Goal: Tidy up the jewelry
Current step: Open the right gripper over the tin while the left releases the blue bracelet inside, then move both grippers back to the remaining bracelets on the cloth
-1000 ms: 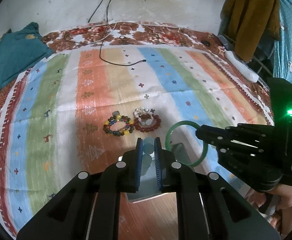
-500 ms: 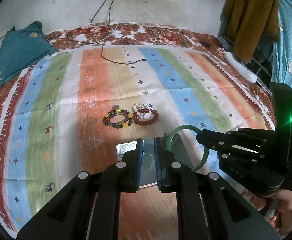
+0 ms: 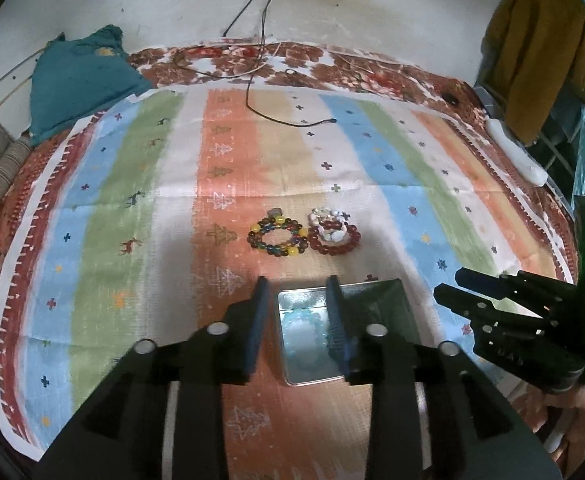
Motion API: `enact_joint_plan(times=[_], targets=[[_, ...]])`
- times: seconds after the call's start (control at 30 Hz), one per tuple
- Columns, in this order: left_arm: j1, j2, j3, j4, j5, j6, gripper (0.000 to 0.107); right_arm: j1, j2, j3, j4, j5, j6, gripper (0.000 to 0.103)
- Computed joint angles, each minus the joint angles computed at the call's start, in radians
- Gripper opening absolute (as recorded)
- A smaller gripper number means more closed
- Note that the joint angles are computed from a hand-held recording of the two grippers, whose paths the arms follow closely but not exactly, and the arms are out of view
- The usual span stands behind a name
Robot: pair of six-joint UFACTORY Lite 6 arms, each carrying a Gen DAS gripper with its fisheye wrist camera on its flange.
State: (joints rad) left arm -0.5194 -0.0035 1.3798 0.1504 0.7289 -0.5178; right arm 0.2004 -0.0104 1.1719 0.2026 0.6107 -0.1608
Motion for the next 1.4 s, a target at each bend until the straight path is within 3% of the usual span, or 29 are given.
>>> enact_joint_plan(times=[0.3,0.43,0.63,1.4], targets=[[0.032,0.096,0.068,-0.001,0.021,0.015,0.040,-0.042,0.108,0.111,0.009,0.030,0.002,0.043],[0.034,0.164,0.133,0.004,0.042,0.022,0.041,-0.040,0.149,0.154,-0.004,0.026,0.020,0.055],[0.055,0.269,0.242,0.019,0.082,0.053,0.047,-0.030,0.239,0.244,-0.038,0.041,0.049,0.060],[0.122,0.675,0.709,-0.010,0.213,0.128,0.055,-0.033,0.595,0.645,-0.072,0.149,0.086,0.064]])
